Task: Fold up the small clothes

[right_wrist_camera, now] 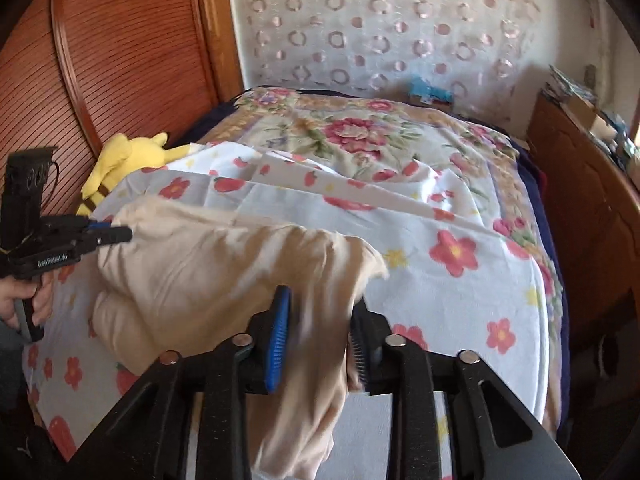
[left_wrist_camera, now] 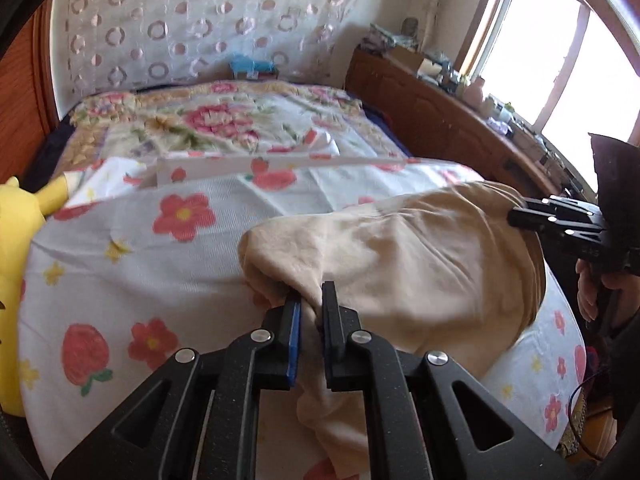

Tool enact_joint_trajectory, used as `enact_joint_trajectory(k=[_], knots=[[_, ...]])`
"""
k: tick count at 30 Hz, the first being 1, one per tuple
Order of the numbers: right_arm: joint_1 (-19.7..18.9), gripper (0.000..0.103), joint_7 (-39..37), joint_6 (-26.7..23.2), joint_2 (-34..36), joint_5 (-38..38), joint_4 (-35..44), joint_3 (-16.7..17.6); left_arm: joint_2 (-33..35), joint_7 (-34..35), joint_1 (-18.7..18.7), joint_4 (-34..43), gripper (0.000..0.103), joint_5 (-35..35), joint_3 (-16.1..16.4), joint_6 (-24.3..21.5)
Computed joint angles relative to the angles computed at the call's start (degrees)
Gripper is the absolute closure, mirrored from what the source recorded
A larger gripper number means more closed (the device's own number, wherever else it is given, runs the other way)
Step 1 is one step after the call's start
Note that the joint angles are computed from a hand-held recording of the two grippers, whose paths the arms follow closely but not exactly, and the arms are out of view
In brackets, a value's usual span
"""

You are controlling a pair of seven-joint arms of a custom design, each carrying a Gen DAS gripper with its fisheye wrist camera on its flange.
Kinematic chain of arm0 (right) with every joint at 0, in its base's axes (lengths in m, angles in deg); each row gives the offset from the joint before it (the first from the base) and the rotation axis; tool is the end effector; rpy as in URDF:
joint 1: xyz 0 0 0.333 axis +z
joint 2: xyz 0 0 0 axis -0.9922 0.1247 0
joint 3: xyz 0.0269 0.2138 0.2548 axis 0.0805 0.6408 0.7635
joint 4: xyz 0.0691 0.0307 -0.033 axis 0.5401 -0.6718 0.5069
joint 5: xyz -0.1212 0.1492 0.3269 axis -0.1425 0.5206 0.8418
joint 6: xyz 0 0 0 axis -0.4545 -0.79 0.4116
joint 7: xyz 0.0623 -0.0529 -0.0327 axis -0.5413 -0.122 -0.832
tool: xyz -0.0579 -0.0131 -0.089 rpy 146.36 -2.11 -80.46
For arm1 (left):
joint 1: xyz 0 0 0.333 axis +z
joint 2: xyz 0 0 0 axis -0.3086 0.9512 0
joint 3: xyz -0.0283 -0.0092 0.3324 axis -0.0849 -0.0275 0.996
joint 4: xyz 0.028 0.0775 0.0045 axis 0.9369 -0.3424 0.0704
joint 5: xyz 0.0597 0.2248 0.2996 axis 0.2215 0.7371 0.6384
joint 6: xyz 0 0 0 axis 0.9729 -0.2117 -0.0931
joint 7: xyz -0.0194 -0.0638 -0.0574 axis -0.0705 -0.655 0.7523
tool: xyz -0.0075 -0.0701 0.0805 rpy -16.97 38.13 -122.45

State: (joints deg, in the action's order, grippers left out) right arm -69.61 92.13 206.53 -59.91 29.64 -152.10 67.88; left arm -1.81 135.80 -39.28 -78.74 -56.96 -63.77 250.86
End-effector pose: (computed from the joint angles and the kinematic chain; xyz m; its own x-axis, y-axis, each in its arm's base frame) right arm 0.3916 0.2622 0.5457 0.1427 -0.9896 -0.0207 -0.6762 -0.0822 -0.7322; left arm 0.4522 -0.2551 0.4829 -0.5398 -0.8037 0.2506 -0.7208 0.2875 -0.6307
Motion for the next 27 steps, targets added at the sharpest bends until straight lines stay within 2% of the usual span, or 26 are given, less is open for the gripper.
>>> enact_joint_trajectory(k=[1,2,3,5,9,12,16,18,19,20,21,22,23,25,27], knots=[[-0.28,0.052,1.36,0.65,-0.78,-0.21,-1.13,0.34,-0.03,-0.89,0.22,-0.34,0.082,1.02,-0.13,-0.36],[-0.06,0.047,2.16,0.52,-1.09,0.59,-1.87,0.41,-0.07,-1.82,0.40,-0.66,0.078,2.30,-0.33,-0.60],[0.46,0.044,2.32,0.34,-1.63,1.51,-2.86,0.23,-0.16,-2.54,0.46,-1.06,0.076,3.32,-0.51,-0.60],[0.68,0.042,3.23,0.40,-1.43,2.75,-3.88,0.36,0.01,-4.02,0.63,-1.42,0.065,5.46,-0.66,-0.92],[2.00,0.040,3.55,1.82,0.56,6.88,-4.23,-1.31,0.22,-4.17,0.57,-1.68,0.064,6.75,-0.39,-3.37],[2.09,0.034,3.23,2.55,2.68,8.73,-3.03,-2.21,0.01,-2.52,0.06,-2.19,0.064,4.43,-0.16,-2.41],[1.06,0.030,5.18,2.87,3.43,7.70,-2.02,-1.56,1.19,-3.34,0.32,-0.83,0.060,3.74,-0.47,-2.92],[2.25,0.031,3.78,5.70,3.49,8.43,-3.21,-2.31,1.87,-3.78,0.43,0.11,0.060,3.77,-0.78,-3.23],[2.18,0.043,3.09,5.85,3.77,8.08,-3.18,-2.18,2.31,-2.22,0.26,0.81,0.060,2.10,-0.66,-4.01],[4.12,0.061,-0.03,7.65,4.29,10.27,-3.60,-3.91,2.65,-0.71,0.31,1.45,0.060,0.64,-0.59,-4.84],[7.11,0.066,-4.50,9.02,4.73,14.14,-4.04,-6.40,2.98,0.48,0.40,1.88,0.060,-0.75,-0.67,-5.19],[8.46,0.075,-7.43,9.31,5.14,16.51,-3.77,-7.43,3.23,1.46,0.64,2.40,0.069,-1.88,-0.67,-5.99],[9.59,0.077,-10.47,9.91,5.39,18.57,-3.73,-8.32,3.57,3.01,0.92,3.16,0.084,-3.43,-0.54,-7.95],[7.53,0.079,-12.09,8.23,4.83,17.22,-3.14,-6.28,3.58,5.86,1.57,3.67,0.089,-6.62,-0.62,-10.39],[3.20,0.080,-9.87,7.62,4.25,11.55,-1.99,-2.28,1.61,7.02,1.45,1.75,0.090,-9.48,-1.32,-6.89]])
